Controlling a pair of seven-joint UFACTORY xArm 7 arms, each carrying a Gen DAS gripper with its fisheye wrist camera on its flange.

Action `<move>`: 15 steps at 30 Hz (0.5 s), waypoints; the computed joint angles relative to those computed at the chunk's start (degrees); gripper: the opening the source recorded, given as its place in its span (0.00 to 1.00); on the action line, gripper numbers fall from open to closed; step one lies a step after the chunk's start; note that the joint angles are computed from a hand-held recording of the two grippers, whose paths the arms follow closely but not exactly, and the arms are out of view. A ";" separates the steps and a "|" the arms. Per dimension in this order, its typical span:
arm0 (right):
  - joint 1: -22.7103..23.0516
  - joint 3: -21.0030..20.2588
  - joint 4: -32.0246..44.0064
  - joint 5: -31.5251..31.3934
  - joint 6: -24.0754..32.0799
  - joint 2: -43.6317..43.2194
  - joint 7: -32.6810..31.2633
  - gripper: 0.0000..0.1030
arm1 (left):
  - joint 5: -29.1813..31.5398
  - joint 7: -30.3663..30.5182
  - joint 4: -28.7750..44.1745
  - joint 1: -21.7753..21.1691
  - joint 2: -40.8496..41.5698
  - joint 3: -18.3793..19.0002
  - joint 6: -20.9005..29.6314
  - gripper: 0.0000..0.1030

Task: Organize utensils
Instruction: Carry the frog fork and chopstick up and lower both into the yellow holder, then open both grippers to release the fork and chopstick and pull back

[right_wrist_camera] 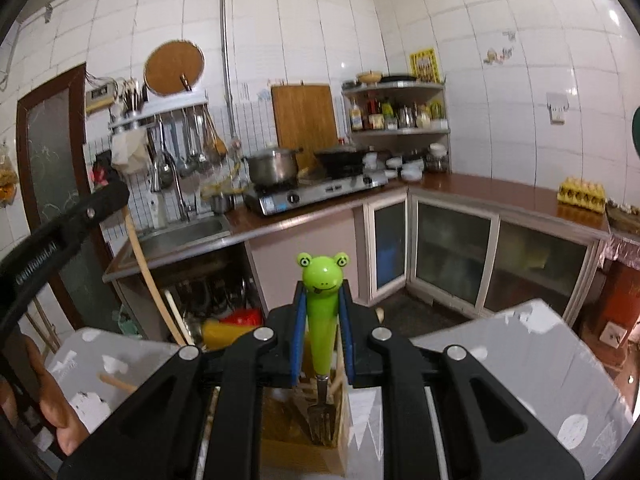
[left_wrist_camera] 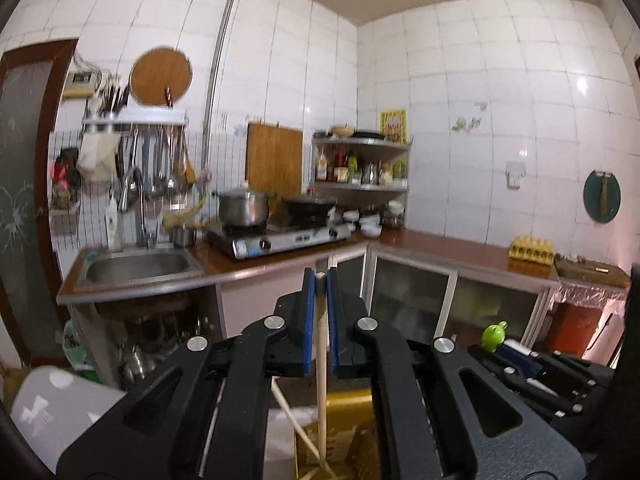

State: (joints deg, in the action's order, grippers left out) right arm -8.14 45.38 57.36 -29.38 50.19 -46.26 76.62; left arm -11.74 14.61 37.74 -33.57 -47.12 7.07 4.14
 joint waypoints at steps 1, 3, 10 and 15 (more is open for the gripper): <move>0.29 -0.27 -0.82 0.12 -0.43 0.06 0.13 0.15 | -0.07 0.08 -0.60 -0.12 0.36 0.43 0.21 0.04; 0.93 -0.14 -2.38 0.53 -0.67 0.34 0.96 0.15 | -0.38 0.29 -1.63 -0.33 0.63 1.24 1.11 0.04; 4.96 -1.45 -4.75 1.08 0.47 2.92 1.91 0.18 | -1.25 1.67 -3.71 2.40 0.59 1.28 6.89 0.06; 7.07 -1.02 -2.40 0.51 8.25 0.74 2.29 0.61 | -2.54 1.57 -3.21 6.70 -4.27 0.31 13.24 0.59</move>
